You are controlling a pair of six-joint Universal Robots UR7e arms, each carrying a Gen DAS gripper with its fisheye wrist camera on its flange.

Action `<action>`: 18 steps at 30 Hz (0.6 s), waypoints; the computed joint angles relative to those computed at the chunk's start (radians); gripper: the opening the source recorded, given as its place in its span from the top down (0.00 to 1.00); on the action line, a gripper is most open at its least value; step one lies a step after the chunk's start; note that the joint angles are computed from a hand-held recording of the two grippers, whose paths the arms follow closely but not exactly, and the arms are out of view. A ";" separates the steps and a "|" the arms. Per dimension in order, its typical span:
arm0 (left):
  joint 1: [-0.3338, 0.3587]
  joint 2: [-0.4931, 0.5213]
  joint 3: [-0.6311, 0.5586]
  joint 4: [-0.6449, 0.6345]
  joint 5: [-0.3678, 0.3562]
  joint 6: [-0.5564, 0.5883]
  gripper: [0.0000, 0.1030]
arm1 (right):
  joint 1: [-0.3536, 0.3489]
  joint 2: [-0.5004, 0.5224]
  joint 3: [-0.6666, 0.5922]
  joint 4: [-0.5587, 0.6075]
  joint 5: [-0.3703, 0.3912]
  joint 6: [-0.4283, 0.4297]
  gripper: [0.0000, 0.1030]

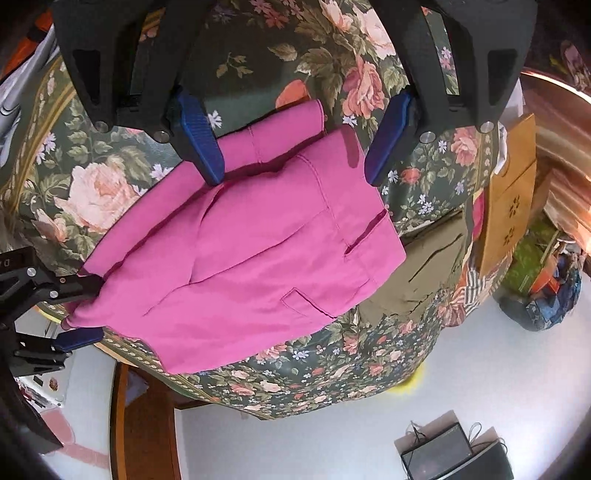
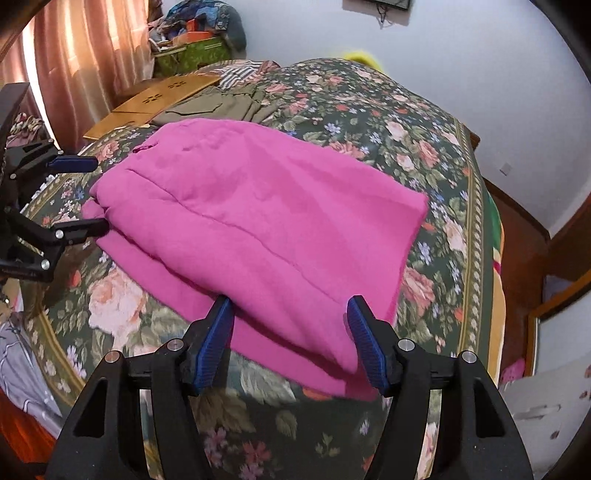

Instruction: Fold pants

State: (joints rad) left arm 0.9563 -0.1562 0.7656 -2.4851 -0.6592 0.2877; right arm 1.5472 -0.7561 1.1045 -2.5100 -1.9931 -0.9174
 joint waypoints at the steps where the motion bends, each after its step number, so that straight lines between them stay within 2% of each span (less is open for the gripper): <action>1: 0.000 0.005 -0.006 -0.014 0.004 0.012 0.25 | 0.000 0.003 -0.002 -0.001 0.007 -0.003 0.42; 3: 0.003 0.011 -0.004 -0.084 -0.004 0.072 0.34 | -0.001 0.008 -0.013 0.005 0.037 -0.002 0.42; 5: 0.009 0.014 -0.019 -0.066 -0.022 0.074 0.52 | -0.005 0.014 -0.041 0.067 0.071 0.026 0.42; 7: 0.017 0.021 -0.051 -0.015 -0.036 0.049 0.67 | -0.015 0.020 -0.074 0.138 0.123 0.068 0.51; 8: 0.018 0.027 -0.063 -0.006 -0.033 0.046 0.73 | -0.018 0.026 -0.091 0.168 0.136 0.087 0.62; 9: 0.019 0.033 -0.074 0.001 -0.032 0.044 0.74 | -0.020 0.033 -0.106 0.193 0.142 0.103 0.68; 10: 0.020 0.036 -0.083 0.004 -0.033 0.041 0.77 | -0.023 0.038 -0.118 0.213 0.153 0.116 0.70; 14: 0.021 0.044 -0.108 -0.002 -0.032 0.035 0.98 | -0.030 0.041 -0.123 0.210 0.192 0.146 0.85; 18: 0.020 0.052 -0.141 -0.027 -0.033 0.036 1.00 | -0.031 0.040 -0.122 0.193 0.214 0.154 0.92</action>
